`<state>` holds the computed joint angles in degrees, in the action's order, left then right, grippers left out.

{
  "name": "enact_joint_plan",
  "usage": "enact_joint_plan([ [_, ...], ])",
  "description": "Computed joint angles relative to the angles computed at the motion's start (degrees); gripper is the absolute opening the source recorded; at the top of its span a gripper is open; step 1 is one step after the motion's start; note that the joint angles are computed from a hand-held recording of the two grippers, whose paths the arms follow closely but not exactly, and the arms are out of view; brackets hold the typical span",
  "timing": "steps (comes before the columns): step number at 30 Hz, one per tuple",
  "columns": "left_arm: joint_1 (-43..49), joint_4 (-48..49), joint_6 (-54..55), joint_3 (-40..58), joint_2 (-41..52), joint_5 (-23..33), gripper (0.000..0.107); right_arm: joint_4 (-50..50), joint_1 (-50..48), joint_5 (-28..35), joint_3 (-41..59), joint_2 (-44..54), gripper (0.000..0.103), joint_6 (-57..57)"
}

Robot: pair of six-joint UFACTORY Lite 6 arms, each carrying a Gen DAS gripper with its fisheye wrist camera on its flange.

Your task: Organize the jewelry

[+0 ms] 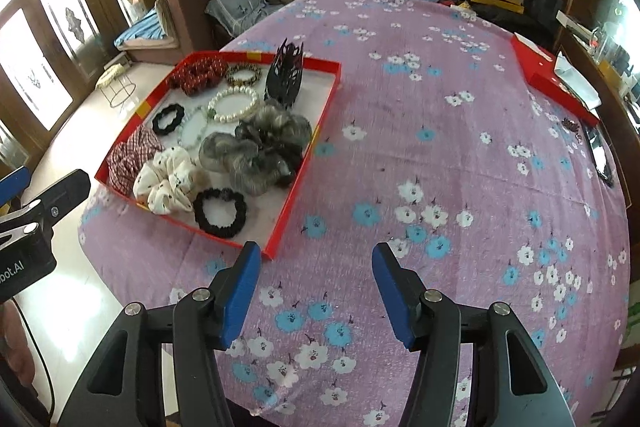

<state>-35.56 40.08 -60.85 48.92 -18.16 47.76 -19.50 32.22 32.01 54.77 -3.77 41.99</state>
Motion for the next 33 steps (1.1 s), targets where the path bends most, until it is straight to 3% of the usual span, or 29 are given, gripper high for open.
enact_joint_plan([
  [33,20.22,-16.83,29.19,1.0,4.44,-13.44,0.103,-7.41,8.29,7.34,15.21,14.96,0.066,14.83],
])
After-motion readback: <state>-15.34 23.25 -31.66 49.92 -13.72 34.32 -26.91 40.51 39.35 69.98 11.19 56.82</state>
